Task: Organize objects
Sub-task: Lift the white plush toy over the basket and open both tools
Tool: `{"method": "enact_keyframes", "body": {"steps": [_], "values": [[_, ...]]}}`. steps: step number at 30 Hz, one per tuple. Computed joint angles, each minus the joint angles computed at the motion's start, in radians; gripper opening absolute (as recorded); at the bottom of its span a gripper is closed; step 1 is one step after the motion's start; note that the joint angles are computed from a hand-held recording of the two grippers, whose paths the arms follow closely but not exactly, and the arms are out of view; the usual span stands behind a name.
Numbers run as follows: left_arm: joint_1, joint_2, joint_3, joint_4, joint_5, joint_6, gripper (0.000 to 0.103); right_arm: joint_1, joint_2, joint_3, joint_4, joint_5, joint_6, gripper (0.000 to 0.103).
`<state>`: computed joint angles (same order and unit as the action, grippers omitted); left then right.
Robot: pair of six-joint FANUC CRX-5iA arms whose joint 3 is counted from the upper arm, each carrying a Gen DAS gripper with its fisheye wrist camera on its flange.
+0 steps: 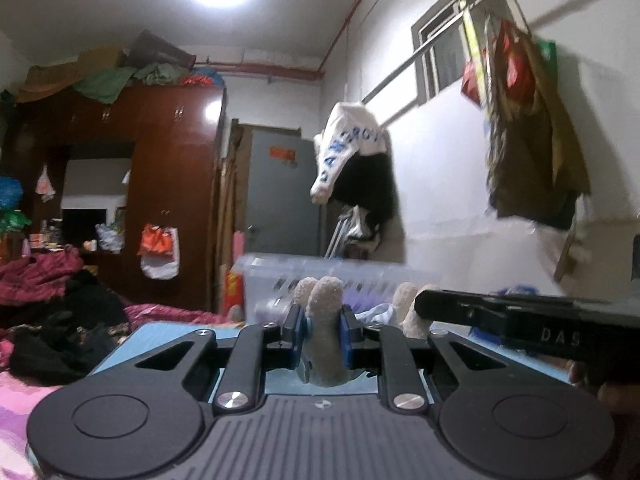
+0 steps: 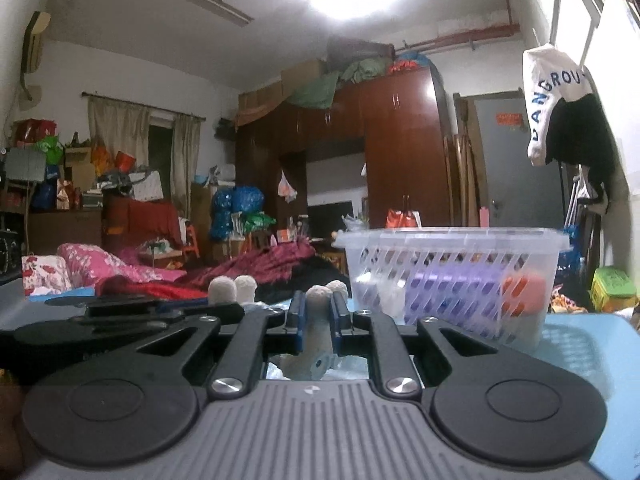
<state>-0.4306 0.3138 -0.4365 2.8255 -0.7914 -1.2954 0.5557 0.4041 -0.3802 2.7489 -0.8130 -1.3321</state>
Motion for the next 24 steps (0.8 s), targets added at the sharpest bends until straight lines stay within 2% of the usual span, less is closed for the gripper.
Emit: {"method": "enact_keyframes", "body": {"steps": [6, 9, 14, 18, 24], "values": [[0.015, 0.006, 0.072, -0.079, -0.057, 0.059, 0.021, -0.011, -0.037, 0.005, 0.014, -0.021, 0.046, 0.014], [0.018, 0.022, 0.162, -0.121, -0.033, 0.113, 0.021, -0.017, -0.055, 0.034, 0.006, -0.01, 0.107, 0.014], [0.003, 0.078, 0.327, -0.18, 0.076, 0.171, 0.021, -0.017, -0.064, 0.109, -0.055, 0.007, 0.242, 0.013], [-0.007, 0.148, 0.452, -0.229, 0.173, 0.215, 0.021, -0.015, -0.036, 0.175, -0.15, 0.014, 0.37, 0.013], [0.003, 0.268, 0.616, -0.404, 0.304, 0.339, 0.021, -0.041, 0.037, 0.281, -0.285, 0.082, 0.474, 0.013]]}}
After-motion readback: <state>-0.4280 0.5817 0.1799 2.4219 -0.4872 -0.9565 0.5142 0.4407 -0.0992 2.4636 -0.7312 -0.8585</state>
